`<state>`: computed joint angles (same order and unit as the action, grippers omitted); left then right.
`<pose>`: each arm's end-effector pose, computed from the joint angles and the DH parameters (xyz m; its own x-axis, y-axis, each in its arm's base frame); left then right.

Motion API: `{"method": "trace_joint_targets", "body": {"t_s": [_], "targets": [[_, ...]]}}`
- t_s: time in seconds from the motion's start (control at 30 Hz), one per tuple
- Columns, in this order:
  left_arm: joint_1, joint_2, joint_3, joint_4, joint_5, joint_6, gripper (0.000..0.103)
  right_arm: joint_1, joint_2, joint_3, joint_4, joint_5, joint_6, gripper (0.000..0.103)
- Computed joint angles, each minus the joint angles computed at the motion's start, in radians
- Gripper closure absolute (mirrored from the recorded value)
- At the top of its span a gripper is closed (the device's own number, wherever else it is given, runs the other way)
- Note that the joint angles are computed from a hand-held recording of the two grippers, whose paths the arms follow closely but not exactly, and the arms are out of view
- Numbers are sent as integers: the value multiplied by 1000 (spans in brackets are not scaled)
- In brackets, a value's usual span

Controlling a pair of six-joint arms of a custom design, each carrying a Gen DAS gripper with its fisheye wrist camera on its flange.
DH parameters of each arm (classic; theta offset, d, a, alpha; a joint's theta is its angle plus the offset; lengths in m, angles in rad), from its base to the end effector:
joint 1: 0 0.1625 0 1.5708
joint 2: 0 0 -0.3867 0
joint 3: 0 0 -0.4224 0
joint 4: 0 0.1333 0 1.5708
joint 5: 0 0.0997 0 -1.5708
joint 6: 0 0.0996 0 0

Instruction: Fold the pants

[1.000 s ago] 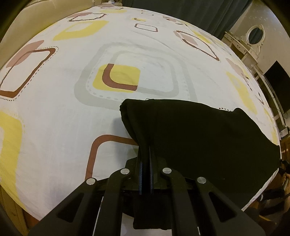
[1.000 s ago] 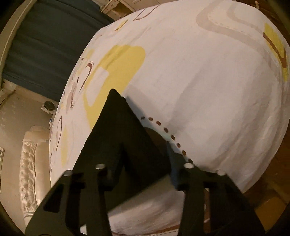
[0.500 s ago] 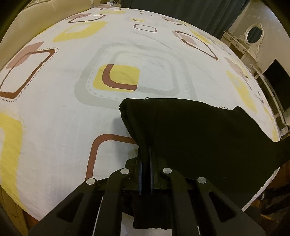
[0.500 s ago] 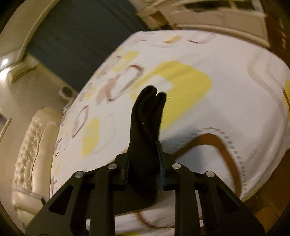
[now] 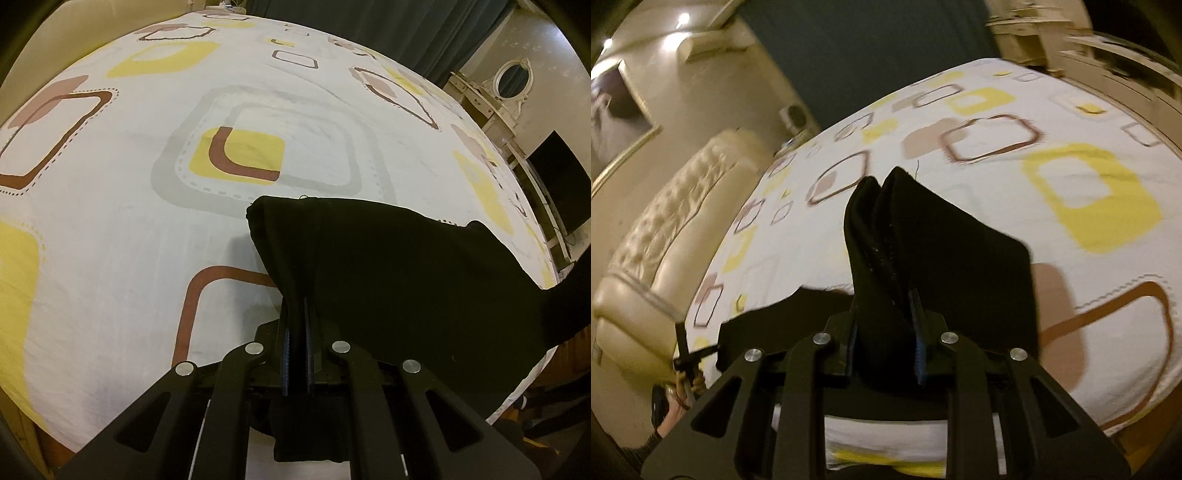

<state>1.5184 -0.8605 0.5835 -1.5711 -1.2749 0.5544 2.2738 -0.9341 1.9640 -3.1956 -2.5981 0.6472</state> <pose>0.1212 -0.7879 0.5069 -0.7892 0.4804 -0.3826 0.5479 0.8322 -0.0851 0.3980 -0.3953 0.1245 -0.8850 0.4062 0.2276 -0.0023 0.4850 -0.8745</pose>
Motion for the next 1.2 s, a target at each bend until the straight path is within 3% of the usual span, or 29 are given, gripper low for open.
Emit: {"method": "trace_joint_targets", "body": {"t_s": [0.27,0.53,0.9,1.13,1.2], "targets": [[10,6,-19,17,-29,-2,96,-57,201,-175,67,122,-35,81],[11,-1,-6,6,-32,7,96,-87,355,-332,183,165,-48,81],[16,12,-28,17,-48,-10,96,-96,486,-495,313,152,-50,81],[19,25,-53,32,-55,-16,96,-104,525,-540,333,183,-45,78],[20,25,-53,32,-57,-16,96,-106,529,-541,318,222,-45,76]]}}
